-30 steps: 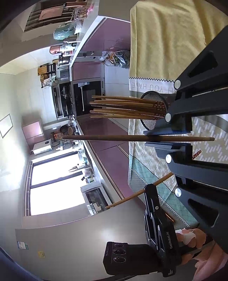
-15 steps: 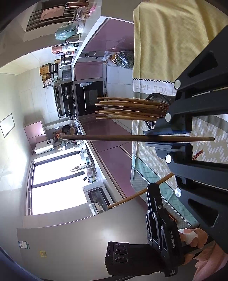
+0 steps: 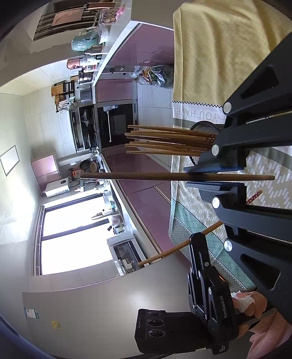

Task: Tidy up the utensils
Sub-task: 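Carry the left gripper's chopstick above the mesh cup while the right gripper carries its own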

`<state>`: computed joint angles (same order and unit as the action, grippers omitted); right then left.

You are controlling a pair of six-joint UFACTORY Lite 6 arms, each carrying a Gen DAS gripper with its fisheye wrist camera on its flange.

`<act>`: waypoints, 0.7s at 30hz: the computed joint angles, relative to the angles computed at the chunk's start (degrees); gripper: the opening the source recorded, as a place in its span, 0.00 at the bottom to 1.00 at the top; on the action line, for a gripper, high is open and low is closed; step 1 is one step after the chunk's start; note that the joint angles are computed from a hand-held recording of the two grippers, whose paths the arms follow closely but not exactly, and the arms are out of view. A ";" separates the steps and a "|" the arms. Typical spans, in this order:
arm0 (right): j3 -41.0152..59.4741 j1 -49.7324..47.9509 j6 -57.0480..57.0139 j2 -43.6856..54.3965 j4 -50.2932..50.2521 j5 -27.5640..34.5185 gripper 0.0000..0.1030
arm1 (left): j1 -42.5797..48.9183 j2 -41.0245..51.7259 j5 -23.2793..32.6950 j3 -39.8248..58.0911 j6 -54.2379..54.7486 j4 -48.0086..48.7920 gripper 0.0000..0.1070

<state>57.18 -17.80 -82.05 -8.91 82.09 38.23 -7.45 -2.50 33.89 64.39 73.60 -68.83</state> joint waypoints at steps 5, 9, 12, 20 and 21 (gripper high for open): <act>0.98 -0.22 0.80 0.18 -0.60 0.13 0.06 | -0.20 0.08 0.22 0.63 -0.54 0.32 0.07; 1.86 -0.55 1.14 0.69 -0.89 0.30 0.06 | -0.19 0.29 0.27 0.92 -0.44 0.26 0.07; 1.58 -0.59 0.79 0.54 -0.56 0.25 0.06 | -0.12 0.50 0.53 1.20 -0.65 0.39 0.07; 1.89 -0.64 0.87 0.77 -0.56 0.35 0.06 | -0.35 1.25 1.15 2.81 -2.12 1.45 0.07; 1.88 -0.69 0.80 0.77 -0.54 0.40 0.06 | -0.37 1.26 1.06 2.77 -2.06 1.45 0.07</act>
<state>59.05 -18.49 -81.25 -8.14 81.55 38.63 -7.83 -1.25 34.95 67.15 71.55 -67.38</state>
